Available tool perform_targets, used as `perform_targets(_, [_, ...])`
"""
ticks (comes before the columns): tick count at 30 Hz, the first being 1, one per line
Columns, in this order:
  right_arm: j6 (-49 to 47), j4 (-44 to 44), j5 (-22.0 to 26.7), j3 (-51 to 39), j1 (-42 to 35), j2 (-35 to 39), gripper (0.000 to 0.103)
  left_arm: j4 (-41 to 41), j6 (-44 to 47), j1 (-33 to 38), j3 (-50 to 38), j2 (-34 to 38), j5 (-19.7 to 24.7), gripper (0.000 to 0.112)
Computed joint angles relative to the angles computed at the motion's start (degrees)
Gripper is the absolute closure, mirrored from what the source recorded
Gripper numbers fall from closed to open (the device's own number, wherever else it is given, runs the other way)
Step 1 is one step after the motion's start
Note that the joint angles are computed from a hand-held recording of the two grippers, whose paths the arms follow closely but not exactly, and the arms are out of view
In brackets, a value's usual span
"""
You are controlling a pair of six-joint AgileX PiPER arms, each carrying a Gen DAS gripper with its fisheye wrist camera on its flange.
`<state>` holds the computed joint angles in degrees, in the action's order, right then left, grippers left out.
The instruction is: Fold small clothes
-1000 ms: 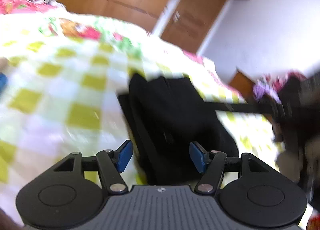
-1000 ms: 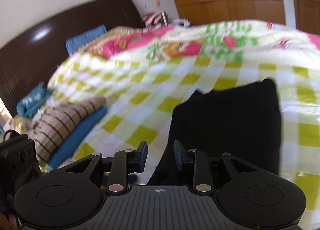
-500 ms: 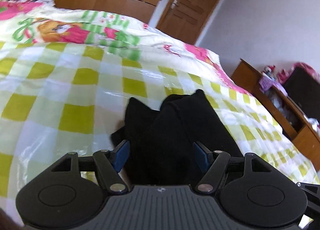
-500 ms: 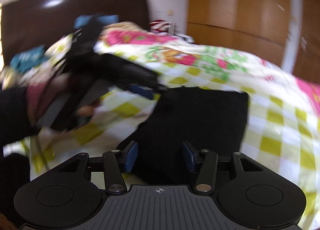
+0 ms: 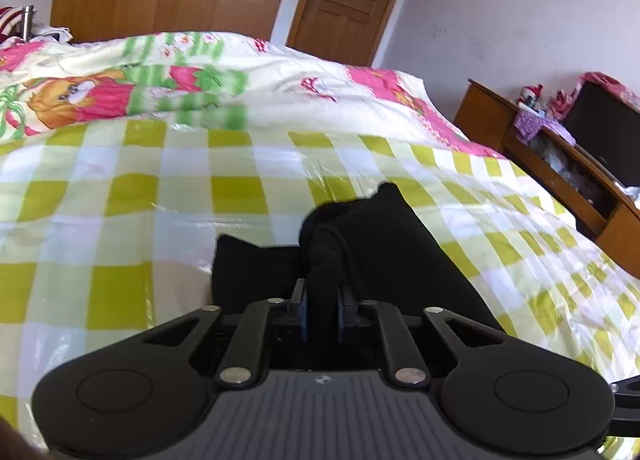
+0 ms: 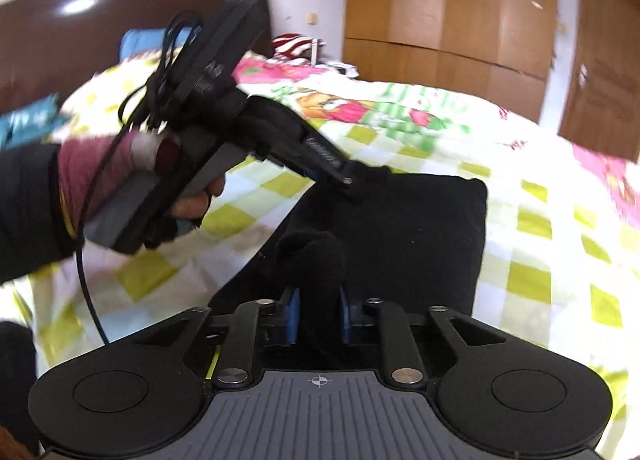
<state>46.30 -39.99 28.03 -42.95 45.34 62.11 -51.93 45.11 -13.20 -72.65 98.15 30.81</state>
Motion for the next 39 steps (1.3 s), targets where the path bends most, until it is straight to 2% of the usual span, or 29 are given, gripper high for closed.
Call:
perform_targets(2, [-2.7,4.3,-0.1,-1.7,-1.5,-0.3,0.089,-2.5,2.4,0.8,0.7,-1.7,-0.4,0.087])
perform_targets(4, [-1.0,3.6,0.1,-3.2,-0.8,-0.7,0.089,-8.1,6.8,2.7,2.4,-4.1,-0.5,0.088])
perform_targets(6, [3.7,-1.6,0.1,-4.0,1.4,-0.9,0.089,-14.0,11.5,5.2,4.8,-5.8,-0.2,0.087])
perform_targets(9, [13.8,-14.1,-1.2,-2.8,5.5,1.5,0.09,-14.2,12.3,6.5,8.0,-4.3,-3.0,0.087])
perform_targets(11, [17.0,-17.1,-5.9,-1.8,4.7,6.5,0.09,-13.5,12.7,6.5,10.3,-2.1,-6.1,0.086])
perform_targets(13, [24.2,-25.8,-8.8,-0.2,5.3,12.1,0.09,-16.2,17.5,6.5,12.6,-0.9,-9.3,0.08])
perform_targets(15, [30.9,-32.1,-11.9,1.0,4.8,14.8,0.089,-20.4,21.6,7.4,13.1,-0.5,-8.7,0.078])
perform_targets(18, [32.2,-31.5,-10.5,-0.1,5.8,14.7,0.084,-17.1,20.1,6.0,11.8,-0.4,-10.8,0.077])
perform_targets(22, [24.1,-22.8,-10.2,-1.0,5.6,13.2,0.08,-8.1,11.7,4.9,10.2,-0.6,-11.4,0.07])
perform_targets(26, [22.4,-19.3,-6.6,-0.9,8.2,11.2,0.078,-7.9,11.3,6.2,11.3,-4.8,-10.9,0.07])
perform_targets(28, [22.4,-17.6,-7.3,0.2,8.1,8.6,0.074,-3.2,7.0,5.6,10.8,-7.0,-12.3,0.07])
perform_targets(29, [22.4,-16.9,-7.5,0.7,8.5,7.3,0.071,-2.5,6.5,4.9,10.6,-8.0,-13.6,0.07])
perform_targets(32, [23.5,-17.5,-7.1,0.8,9.7,6.7,0.071,-3.2,7.3,1.7,8.1,-9.1,-14.1,0.07])
perform_targets(35, [24.5,-17.2,-7.5,1.1,9.8,6.1,0.071,-1.2,6.5,-4.0,3.9,-5.9,-14.2,0.07])
perform_targets(39, [26.8,-17.6,-6.3,2.9,9.6,1.9,0.073,12.9,-5.6,-10.5,-3.4,3.2,-12.8,0.07])
